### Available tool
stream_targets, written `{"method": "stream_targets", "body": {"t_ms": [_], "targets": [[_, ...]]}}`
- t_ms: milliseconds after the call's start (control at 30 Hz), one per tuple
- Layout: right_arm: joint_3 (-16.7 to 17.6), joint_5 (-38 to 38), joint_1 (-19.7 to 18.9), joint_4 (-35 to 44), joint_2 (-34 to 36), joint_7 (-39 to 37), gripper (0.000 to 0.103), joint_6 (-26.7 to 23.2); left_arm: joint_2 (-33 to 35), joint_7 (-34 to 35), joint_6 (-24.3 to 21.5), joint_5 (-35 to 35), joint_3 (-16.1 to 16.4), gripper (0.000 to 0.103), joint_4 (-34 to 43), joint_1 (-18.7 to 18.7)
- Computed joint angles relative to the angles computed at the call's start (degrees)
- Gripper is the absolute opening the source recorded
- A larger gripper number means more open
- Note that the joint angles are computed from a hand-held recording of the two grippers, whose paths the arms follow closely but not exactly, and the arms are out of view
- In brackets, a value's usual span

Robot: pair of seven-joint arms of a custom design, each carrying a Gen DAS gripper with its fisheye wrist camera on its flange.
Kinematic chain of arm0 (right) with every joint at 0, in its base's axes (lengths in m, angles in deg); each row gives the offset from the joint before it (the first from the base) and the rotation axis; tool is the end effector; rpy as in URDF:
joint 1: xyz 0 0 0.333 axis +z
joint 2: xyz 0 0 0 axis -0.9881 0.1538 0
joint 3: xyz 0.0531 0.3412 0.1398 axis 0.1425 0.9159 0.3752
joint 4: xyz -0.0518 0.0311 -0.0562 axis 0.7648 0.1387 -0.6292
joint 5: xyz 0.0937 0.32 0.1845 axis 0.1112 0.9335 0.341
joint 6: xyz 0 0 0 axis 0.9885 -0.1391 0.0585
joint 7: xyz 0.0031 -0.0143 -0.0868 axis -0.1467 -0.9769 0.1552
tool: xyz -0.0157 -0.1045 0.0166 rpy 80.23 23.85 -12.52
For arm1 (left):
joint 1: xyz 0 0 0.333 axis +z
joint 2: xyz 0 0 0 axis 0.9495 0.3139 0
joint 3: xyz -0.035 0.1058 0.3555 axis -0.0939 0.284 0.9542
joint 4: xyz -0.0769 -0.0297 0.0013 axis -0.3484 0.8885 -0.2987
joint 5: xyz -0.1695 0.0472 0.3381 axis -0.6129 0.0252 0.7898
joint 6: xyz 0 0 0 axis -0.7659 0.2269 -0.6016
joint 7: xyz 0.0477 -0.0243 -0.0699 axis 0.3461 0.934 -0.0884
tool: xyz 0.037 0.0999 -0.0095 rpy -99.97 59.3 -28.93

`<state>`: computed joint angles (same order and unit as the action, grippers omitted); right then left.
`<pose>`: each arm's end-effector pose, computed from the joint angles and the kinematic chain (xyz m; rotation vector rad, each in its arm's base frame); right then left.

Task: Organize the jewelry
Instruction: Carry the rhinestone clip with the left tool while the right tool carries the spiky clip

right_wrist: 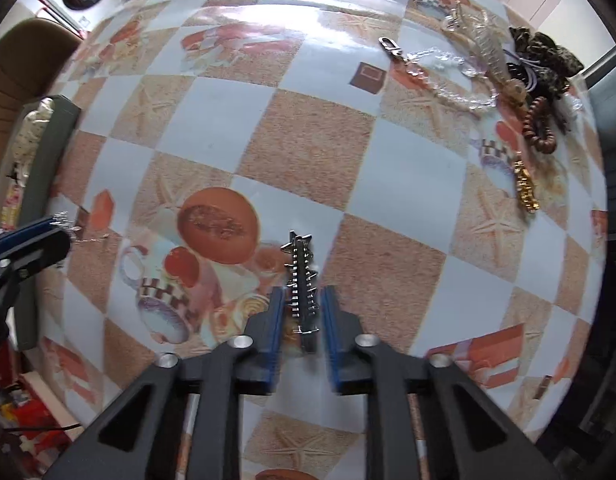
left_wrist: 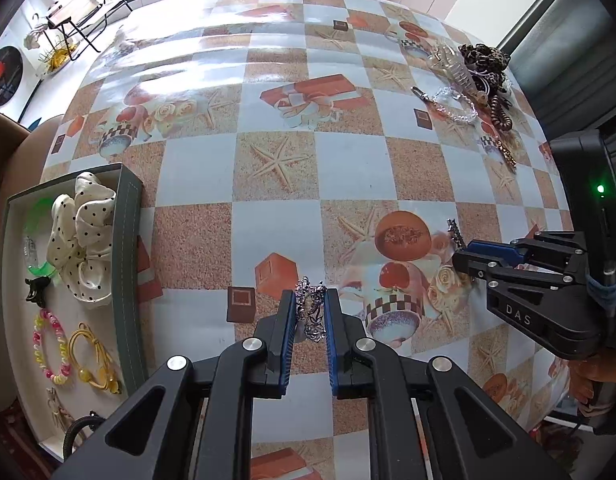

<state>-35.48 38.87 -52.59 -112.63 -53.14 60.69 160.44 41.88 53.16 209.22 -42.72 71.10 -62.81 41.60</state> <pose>0.4925 0.3471 0.3905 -2.3384 2.0752 -0.0934 0.5032 -0.4791 0.4312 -1.8242 2.5190 -0.3513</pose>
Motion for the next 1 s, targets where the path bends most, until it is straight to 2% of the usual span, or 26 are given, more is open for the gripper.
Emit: {"method": "stream_targets", "body": {"t_ms": [367, 633, 1000], "targets": [[0.90, 4.41, -0.16, -1.77, -2.90, 2.94, 0.018, 2.39, -2.55, 0.32, 2.02, 0.14, 0.01, 0.017, -2.72, 0.83], [1.88, 5.27, 1.40, 0.56, -2.64, 4.42, 0.018, 3.57, -6.25, 0.90, 4.75, -0.84, -0.45, 0.017, -7.65, 2.08], [2.78, 5.00, 4.51, 7.11, 0.11, 5.77, 0.018, 4.07, -15.00, 1.49, 8.80, -2.71, -0.37, 0.017, -17.69, 5.52]]}}
